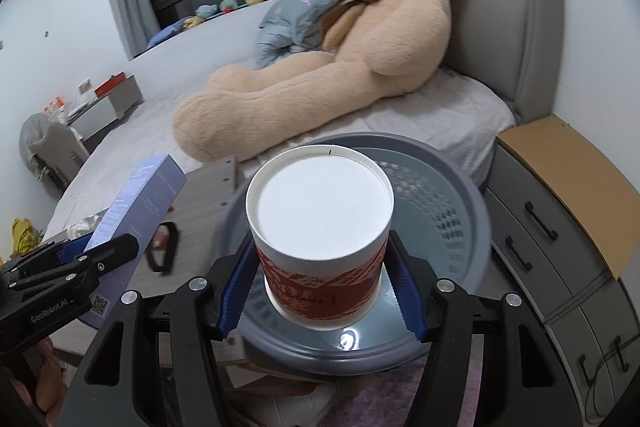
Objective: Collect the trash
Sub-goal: 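Carry the paper cup and blue box over the grey mesh wastebasket, then open both grippers to drop the cup and box into the wastebasket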
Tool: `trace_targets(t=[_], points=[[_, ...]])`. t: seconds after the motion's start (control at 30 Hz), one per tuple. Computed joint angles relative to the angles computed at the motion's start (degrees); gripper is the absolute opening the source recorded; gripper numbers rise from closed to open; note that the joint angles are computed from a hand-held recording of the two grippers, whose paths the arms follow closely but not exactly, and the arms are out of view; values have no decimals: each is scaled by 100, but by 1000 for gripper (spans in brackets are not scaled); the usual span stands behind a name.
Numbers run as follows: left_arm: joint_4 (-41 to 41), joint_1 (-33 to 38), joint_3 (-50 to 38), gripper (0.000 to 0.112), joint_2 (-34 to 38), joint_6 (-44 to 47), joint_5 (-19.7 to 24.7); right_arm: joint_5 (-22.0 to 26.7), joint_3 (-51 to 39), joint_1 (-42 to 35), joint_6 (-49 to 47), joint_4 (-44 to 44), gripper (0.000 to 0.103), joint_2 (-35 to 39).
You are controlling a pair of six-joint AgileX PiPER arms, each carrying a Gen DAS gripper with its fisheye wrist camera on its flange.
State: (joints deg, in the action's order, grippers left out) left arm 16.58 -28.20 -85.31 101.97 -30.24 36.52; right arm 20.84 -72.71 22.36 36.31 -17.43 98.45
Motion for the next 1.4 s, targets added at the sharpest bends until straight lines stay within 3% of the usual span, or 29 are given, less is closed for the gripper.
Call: trace_targets(t=[0.3, 0.5, 0.6, 0.9, 1.4], points=[[-376, -352, -1547, 43, 1121, 403, 568, 113, -188, -689, -1820, 1694, 61, 315], [-545, -403, -2218, 45, 1577, 526, 902, 187, -362, -889, -2386, 2206, 61, 514], [-442, -430, -2293, 59, 1630, 444, 939, 218, -398, -966, -2573, 2378, 63, 565], [-232, -434, -2397, 64, 1721, 177, 1110, 100, -278, -1124, -2878, 2767, 68, 575], [331, -470, -1729, 80, 1285, -514, 828, 70, -165, -1022, -2639, 2582, 68, 460]])
